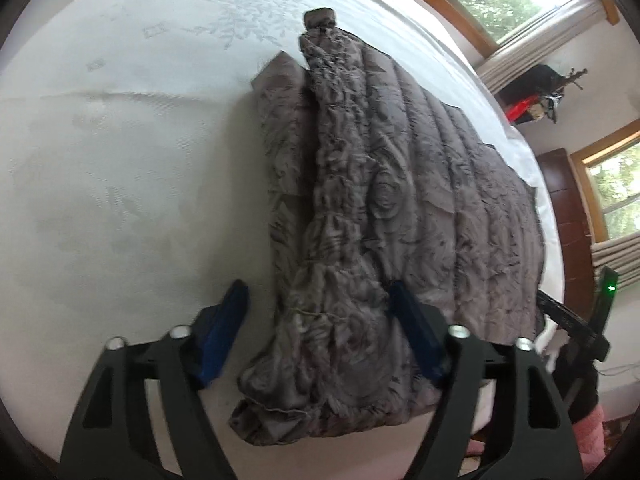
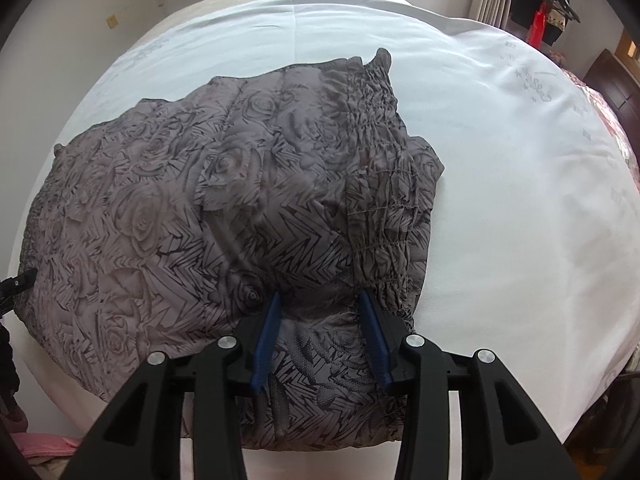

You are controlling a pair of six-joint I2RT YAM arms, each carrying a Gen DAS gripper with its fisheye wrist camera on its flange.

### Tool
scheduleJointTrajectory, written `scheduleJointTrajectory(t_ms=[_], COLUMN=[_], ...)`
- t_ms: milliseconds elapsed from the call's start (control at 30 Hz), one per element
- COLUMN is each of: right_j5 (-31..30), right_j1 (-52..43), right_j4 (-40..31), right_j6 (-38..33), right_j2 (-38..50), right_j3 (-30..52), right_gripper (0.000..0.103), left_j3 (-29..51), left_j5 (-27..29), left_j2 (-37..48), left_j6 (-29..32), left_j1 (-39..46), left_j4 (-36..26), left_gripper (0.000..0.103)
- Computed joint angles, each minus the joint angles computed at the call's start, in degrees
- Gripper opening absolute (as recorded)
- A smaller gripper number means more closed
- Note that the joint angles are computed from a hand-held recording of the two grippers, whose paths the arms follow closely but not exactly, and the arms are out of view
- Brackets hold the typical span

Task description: Fold large clothes

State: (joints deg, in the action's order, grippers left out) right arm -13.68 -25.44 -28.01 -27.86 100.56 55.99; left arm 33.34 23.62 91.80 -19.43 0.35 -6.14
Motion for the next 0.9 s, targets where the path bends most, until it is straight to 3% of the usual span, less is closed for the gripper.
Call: scheduleJointTrajectory(t_ms=[33, 233, 700, 800, 900], right_j5=[-0.07, -0.18, -1.15, -3.74, -6.36], right_j1=[0.01, 0.19, 0.42, -1.13, -2.88], right_j4=[0.02, 0.81, 5.16, 2.76, -2.31], right_j6=[0.05, 0.23, 0.56, -0.57, -2.03], right_j2=[0.06, 0.59, 2.88, 4.4, 4.6], right_j3=[0.03, -0.22, -1.42, 0.69, 4.31], right_gripper=[0.042, 0.042, 0.042, 0.043, 0.047], left_j3=[-0.07, -2.36, -6.18, -7.26, -6.36], left_j5=[2.23, 5.77, 0.27, -1.03, -4.42], left_j2=[0.42, -0.27, -0.04, -1.9, -5.9], left_j6=[0.06, -2.57, -9.39, -10.83, -12.6], left_j1=[0.49, 1.8, -1.83, -2.56, -4.81], left_j4=[0.43, 3.06, 10.05, 10.18, 6.08], left_gripper=[0.053, 0.038, 0.036, 0.034, 0.026])
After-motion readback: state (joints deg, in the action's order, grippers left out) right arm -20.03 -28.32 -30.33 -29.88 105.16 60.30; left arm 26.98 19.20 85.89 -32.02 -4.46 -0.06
